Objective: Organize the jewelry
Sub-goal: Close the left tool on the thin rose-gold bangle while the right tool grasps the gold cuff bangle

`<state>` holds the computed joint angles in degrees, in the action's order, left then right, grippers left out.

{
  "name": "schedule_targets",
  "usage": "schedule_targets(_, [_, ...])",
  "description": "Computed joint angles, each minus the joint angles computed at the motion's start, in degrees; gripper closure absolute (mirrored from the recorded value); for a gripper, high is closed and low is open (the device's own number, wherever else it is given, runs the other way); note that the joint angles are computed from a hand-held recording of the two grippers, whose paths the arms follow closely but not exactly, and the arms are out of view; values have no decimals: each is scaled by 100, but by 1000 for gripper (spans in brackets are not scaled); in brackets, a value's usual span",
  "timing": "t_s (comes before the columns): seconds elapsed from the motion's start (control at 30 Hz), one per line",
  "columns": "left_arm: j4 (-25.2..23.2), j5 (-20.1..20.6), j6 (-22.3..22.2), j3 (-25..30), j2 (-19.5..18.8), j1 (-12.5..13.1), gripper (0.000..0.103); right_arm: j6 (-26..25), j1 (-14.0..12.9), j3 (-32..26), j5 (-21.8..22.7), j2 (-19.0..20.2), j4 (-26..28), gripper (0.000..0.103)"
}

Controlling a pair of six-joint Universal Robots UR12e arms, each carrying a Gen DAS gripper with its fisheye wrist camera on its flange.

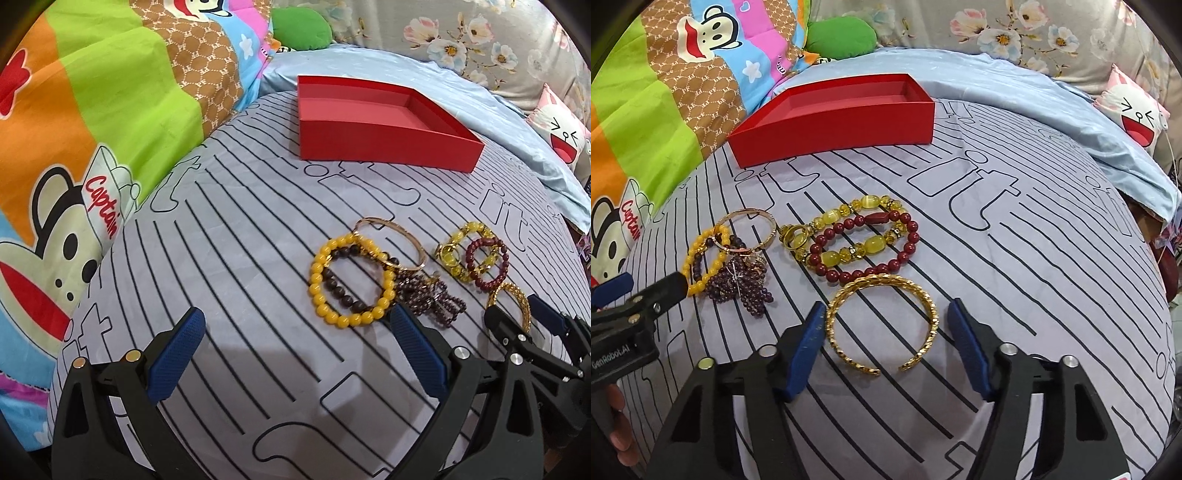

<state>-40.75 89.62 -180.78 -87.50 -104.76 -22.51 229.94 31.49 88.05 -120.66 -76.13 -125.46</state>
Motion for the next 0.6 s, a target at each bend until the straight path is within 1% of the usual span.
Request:
schedule_targets(0.03, [4, -2, 4, 7, -6, -6, 7, -1, -2, 16, 8, -13, -18, 45])
schedule_targets(0.27, [-10, -35, 60, 55, -43, -41, 7, -9, -4, 61, 53, -52, -52, 45])
schedule_targets(0.4, [11, -112, 89, 104, -70, -62, 7, 81, -13, 102, 126, -102, -72, 46])
schedule_targets(0.53, [-9, -212, 104, 235, -171, -101, 7, 132, -28, 131, 171, -148, -56, 46])
schedule_targets(0.6, [-5, -170, 139, 327, -264, -146, 7, 158, -36, 147, 186, -171, -59, 46])
